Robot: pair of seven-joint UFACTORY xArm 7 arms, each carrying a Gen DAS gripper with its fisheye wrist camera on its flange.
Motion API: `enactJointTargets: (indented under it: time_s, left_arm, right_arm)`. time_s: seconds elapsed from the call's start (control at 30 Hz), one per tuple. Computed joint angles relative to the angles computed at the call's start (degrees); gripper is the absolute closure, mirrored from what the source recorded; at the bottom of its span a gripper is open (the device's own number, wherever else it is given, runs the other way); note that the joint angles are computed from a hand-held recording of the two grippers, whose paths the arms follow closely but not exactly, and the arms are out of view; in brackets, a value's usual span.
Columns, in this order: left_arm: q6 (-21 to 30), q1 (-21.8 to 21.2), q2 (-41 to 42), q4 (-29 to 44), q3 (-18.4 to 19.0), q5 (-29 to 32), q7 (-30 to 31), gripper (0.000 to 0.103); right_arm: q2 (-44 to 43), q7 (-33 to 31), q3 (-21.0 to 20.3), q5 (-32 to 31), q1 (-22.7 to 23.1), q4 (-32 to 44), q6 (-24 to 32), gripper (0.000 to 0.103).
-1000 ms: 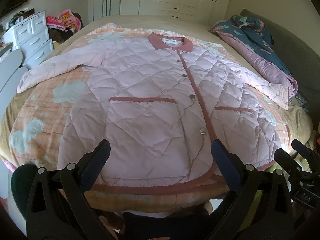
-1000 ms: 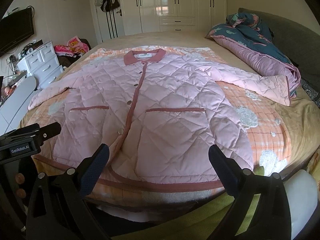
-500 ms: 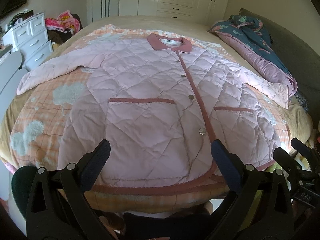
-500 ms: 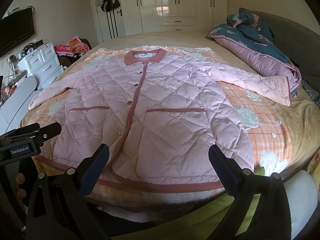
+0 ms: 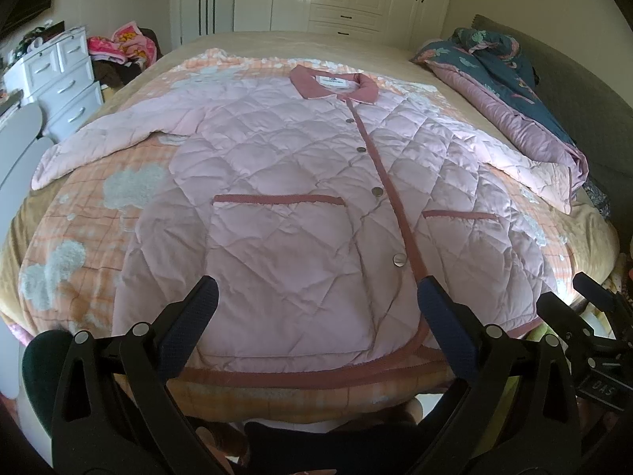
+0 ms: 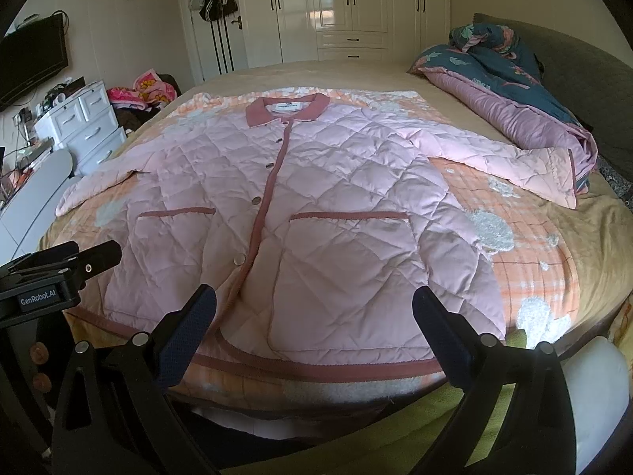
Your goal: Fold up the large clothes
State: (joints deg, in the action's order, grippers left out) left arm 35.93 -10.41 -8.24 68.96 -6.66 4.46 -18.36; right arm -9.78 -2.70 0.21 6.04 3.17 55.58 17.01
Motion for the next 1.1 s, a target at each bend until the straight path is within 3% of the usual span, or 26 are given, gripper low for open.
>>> enactJointTargets:
  time_s: [0.67, 1.1]
  left_arm:
    - [0.22, 0.12, 2.70, 1.54, 0.52, -0.23, 0.40, 0.009]
    - [3.00, 0.23, 9.64, 10.60, 1.44, 0.80, -0.06, 0.009]
  right_arm:
    - [3.97, -3.66, -0.19, 3.66, 0.68, 3.55, 1.45, 0.004]
    - [11.28, -4.69, 0.41, 4.76, -0.88, 13.93, 4.49, 0.004]
